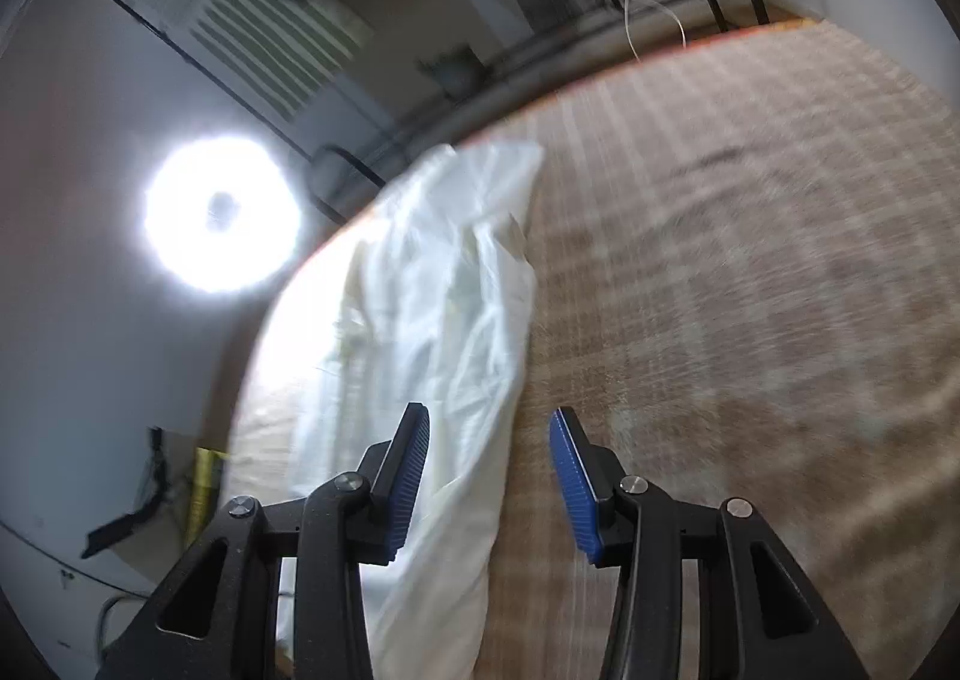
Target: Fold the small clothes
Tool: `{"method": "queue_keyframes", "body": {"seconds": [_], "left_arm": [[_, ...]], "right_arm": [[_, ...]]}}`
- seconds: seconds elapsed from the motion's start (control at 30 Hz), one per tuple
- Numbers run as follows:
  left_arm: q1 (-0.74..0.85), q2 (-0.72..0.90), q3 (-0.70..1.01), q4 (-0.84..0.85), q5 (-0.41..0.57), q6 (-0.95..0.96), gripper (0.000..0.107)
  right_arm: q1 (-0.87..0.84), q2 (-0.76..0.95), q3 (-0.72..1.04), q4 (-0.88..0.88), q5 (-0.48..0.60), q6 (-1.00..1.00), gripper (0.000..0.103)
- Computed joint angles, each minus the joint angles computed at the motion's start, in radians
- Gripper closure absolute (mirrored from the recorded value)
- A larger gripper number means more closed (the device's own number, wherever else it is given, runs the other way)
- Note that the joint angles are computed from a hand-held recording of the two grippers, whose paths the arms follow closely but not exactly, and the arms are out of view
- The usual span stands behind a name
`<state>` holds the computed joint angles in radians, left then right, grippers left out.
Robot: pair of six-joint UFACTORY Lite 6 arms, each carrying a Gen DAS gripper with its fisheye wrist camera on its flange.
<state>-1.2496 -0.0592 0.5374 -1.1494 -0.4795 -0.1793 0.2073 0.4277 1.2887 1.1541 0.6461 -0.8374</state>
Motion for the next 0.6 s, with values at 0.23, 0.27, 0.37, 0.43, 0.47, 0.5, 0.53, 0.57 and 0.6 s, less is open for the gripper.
{"method": "queue_keyframes", "body": {"seconds": [0.23,0.27,0.37,0.43,0.47,0.5,0.53,0.57,0.6], "left_arm": [[-0.01,-0.069,-0.069,-0.027,-0.01,0.03,0.103],[-0.007,-0.077,-0.082,-0.013,-0.011,0.012,0.103],[-0.006,-0.147,-0.135,-0.039,-0.013,0.019,0.103],[-0.035,-0.224,-0.181,-0.125,-0.032,0.072,0.103],[-0.048,-0.266,-0.205,-0.174,-0.042,0.109,0.103],[-0.065,-0.302,-0.225,-0.222,-0.055,0.144,0.103],[-0.095,-0.339,-0.245,-0.287,-0.078,0.188,0.103],[-0.137,-0.381,-0.271,-0.365,-0.112,0.233,0.103],[-0.16,-0.39,-0.277,-0.402,-0.131,0.249,0.104]], "right_arm": [[0.127,0.236,0.274,-0.24,-0.065,0.276,0.099],[0.14,0.254,0.294,-0.266,-0.067,0.307,0.102],[0.19,0.27,0.338,-0.378,-0.1,0.41,0.103],[0.226,0.256,0.356,-0.445,-0.117,0.472,0.103],[0.261,0.246,0.372,-0.509,-0.132,0.523,0.103],[0.287,0.244,0.387,-0.561,-0.141,0.562,0.103],[0.331,0.245,0.415,-0.64,-0.15,0.622,0.103],[0.36,0.257,0.446,-0.688,-0.15,0.66,0.103],[0.4,0.281,0.493,-0.752,-0.143,0.712,0.103]]}}
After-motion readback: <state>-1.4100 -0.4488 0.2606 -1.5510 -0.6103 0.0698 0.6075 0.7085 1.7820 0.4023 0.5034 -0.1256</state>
